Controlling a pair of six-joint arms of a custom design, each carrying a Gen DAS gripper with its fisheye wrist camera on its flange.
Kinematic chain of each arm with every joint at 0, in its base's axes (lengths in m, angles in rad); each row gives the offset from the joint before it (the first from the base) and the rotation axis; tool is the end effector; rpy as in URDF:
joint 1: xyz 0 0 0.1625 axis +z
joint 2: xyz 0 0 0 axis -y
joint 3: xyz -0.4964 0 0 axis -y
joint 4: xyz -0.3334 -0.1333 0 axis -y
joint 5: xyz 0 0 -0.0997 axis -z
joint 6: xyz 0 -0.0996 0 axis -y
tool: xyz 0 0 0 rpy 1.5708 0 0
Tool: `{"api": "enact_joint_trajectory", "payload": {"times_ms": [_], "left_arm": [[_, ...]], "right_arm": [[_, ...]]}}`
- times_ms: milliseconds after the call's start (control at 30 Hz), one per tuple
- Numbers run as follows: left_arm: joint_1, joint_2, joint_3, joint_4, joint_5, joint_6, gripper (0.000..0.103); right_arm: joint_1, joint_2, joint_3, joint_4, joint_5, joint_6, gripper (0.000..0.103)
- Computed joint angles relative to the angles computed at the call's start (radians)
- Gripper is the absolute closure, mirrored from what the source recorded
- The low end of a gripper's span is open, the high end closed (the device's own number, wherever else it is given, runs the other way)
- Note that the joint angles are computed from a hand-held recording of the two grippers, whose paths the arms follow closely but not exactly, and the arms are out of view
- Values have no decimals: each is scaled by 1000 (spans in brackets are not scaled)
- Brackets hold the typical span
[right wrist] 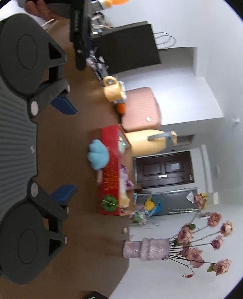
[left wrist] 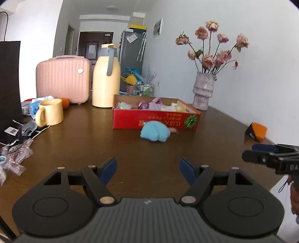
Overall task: Organize soft objects
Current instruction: 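Withdraw both tools from the box toward the light blue plush, then grasp the light blue plush with the left tool while the right tool grasps the wrapped item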
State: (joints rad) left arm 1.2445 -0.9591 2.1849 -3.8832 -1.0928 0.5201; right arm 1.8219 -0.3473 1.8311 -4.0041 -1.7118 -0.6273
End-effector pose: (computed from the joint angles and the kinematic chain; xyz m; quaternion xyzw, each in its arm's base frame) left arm 0.0022 -0.5523 0.3022 0.2300 0.8086 -0.4803 0.2503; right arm 0.2731 -0.5844 0.0230 0.3481 -0.8167 0.4362 0.1468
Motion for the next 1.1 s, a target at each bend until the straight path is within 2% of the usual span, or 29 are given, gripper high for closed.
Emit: {"api": "enact_joint_trajectory", "payload": {"times_ms": [100,267,467,633,933,1000,1100], "left_arm": [[4,1,-6,10,-9,-10,27],[10,14,-43,51,-19,-8,27],[37,45,-138,162,-31,-33,27],[73,98,-317,326,-70,-57,30],[134,272,-810,755,-126,-123,31],[145,313,-910,853,-131,-146,31],[164,363,-1027,973,-152,-186,44]], "right_arm": [[11,18,-7,-44,-32,-25,21],[3,17,-18,-29,-24,-6,22],[-17,20,-107,99,-16,48,22],[-31,47,-285,308,-17,86,31],[-54,189,-792,777,20,118,39],[-62,228,-912,882,36,149,40],[-74,293,-1094,1044,58,189,45]]}}
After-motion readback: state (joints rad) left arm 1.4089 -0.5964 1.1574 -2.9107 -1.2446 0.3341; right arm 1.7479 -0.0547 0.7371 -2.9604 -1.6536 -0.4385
